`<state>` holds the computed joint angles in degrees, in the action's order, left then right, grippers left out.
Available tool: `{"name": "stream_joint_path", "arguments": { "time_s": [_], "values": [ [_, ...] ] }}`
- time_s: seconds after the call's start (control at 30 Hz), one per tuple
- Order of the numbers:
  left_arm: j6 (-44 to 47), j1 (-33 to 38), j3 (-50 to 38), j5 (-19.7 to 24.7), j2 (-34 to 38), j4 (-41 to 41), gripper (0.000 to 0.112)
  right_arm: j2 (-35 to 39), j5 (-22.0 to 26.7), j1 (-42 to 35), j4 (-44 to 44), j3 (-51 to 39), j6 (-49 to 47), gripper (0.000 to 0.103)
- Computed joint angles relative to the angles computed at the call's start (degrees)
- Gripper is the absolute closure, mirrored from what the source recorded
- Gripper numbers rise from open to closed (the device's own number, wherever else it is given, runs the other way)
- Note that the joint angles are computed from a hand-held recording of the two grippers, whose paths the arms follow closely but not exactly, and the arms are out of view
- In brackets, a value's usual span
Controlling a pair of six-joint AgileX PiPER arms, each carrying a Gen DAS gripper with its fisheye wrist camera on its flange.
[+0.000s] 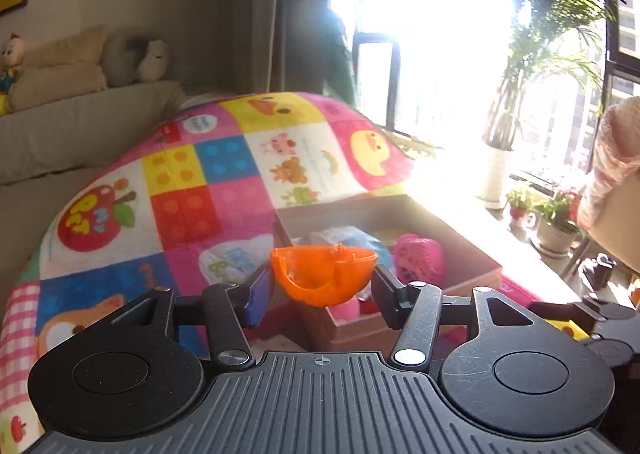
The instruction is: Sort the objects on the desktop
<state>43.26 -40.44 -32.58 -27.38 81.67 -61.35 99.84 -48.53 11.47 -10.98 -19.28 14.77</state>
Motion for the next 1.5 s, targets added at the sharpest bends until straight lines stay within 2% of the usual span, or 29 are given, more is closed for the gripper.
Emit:
{"name": "stream_joint_path", "arguments": {
  "time_s": [0.07, 0.13, 0.23, 0.3, 0.37, 0.43, 0.53, 0.6, 0.67, 0.73, 0.8, 0.87, 1.0, 1.23, 1.33, 1.4, 1.47, 1.5],
  "values": [
    [1.48, -7.2, 0.57, -1.01, 2.56, -4.58, 0.053, -0.12, -2.46, -0.07, 2.28, 1.21, -0.2, 0.0],
    [-0.71, -11.54, 0.0, -1.83, 7.72, -4.18, 0.054, -0.13, -5.12, -0.33, 4.11, 2.54, -0.08, 0.0],
    [-3.85, -14.9, -2.1, -5.88, 15.35, -3.63, 0.054, -0.74, -5.71, -1.73, 5.16, 3.6, 1.88, 0.0],
    [-4.02, -15.48, -3.46, -8.14, 18.01, -5.01, 0.052, -0.76, -5.54, -2.86, 4.81, 4.01, 2.84, 0.0],
    [-4.48, -14.61, -3.19, -7.31, 17.1, -4.5, 0.034, -0.37, -6.24, -3.76, 4.65, 4.5, 3.56, 0.0],
    [-5.39, -15.06, -0.74, -10.45, 14.28, -3.96, 0.024, 0.28, -7.39, -4.08, 4.78, 4.87, 4.23, 0.0],
    [-1.37, -16.18, 0.17, -18.04, 12.03, -12.98, 0.017, 0.82, -6.9, -3.43, 5.67, 4.23, 4.04, 0.0],
    [2.97, -13.36, -2.0, -18.82, 12.62, -20.15, 0.017, 0.97, -6.31, -3.66, 4.93, 3.83, 4.33, 0.0],
    [4.29, -8.01, -3.47, -15.35, 13.13, -22.49, 0.02, 1.1, -6.69, -4.06, 4.37, 3.95, 4.73, 0.0],
    [2.64, -2.25, -4.06, -8.74, 13.38, -19.74, 0.024, 1.19, -6.82, -4.33, 3.87, 3.95, 5.06, 0.0],
    [1.17, 0.77, -5.24, -5.35, 14.69, -17.64, 0.031, 1.22, -6.86, -4.38, 3.81, 3.94, 5.14, 0.0],
    [0.99, 1.66, -5.95, -4.96, 15.6, -17.42, 0.053, 1.13, -6.6, -4.38, 3.68, 3.94, 5.13, 0.0],
    [0.12, -0.1, -2.92, -9.03, 13.41, -17.42, 0.059, 0.99, -6.02, -4.84, 2.28, 3.85, 5.51, 0.0],
    [2.56, -6.48, 8.71, -15.44, 3.12, -26.79, 0.059, 0.02, 2.34, -5.78, -4.59, 0.28, 7.85, 0.0],
    [4.4, -9.32, 11.72, -18.91, 2.0, -33.15, 0.055, -0.47, 8.43, -5.83, -8.99, -2.4, 10.58, 0.0],
    [4.63, -10.94, 13.08, -20.97, 1.75, -35.67, 0.052, -0.09, 12.79, -7.01, -16.43, -4.98, 16.94, 0.0],
    [3.57, -12.09, 14.4, -22.27, 0.65, -36.72, 0.04, 0.11, 13.74, -7.43, -19.12, -5.69, 19.46, 0.0],
    [3.11, -12.67, 14.77, -22.84, 0.04, -37.03, 0.038, 0.17, 13.99, -7.42, -19.48, -5.79, 19.81, 0.0]
  ]
}}
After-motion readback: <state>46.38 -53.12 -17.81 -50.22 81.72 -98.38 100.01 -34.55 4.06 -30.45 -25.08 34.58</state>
